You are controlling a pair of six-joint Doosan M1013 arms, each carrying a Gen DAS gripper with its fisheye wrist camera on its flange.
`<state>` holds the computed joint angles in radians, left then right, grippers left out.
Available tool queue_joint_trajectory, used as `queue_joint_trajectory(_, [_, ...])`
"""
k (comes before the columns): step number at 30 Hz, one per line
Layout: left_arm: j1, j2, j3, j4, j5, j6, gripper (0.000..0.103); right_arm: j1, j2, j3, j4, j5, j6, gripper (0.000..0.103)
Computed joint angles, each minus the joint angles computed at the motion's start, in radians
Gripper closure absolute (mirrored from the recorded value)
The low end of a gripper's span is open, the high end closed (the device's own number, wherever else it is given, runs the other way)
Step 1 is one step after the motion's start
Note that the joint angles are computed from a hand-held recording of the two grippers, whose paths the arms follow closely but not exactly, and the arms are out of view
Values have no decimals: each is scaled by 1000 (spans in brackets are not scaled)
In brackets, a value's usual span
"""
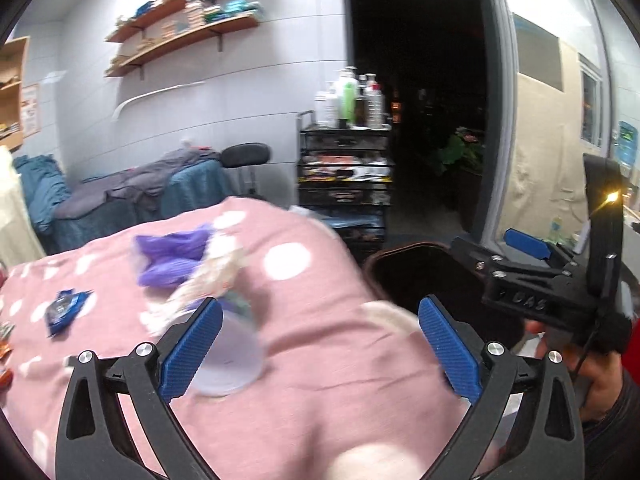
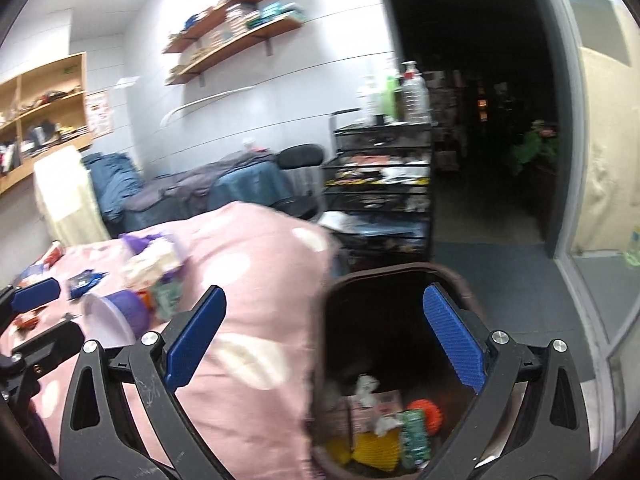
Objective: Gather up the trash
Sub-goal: 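Move both tools back from the bin toward the blue cup on the bedspread, then grasp the blue-rimmed cup with the left tool while the right tool grasps the crumpled paper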
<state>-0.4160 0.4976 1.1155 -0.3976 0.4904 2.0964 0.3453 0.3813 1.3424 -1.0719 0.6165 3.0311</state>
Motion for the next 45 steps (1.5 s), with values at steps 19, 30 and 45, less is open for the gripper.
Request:
queue_joint_trajectory(19, [108, 17, 9, 210, 87, -267, 6, 17, 172, -296, 672, -55, -774, 6])
queue_joint_trajectory(30, [110, 163, -236, 118, 299, -235, 19, 9, 210, -369, 717, -17, -780, 6])
queue_joint_trajectory(45, [111, 135, -187, 173, 226, -299, 95, -11, 277, -487, 871, 40, -895, 6])
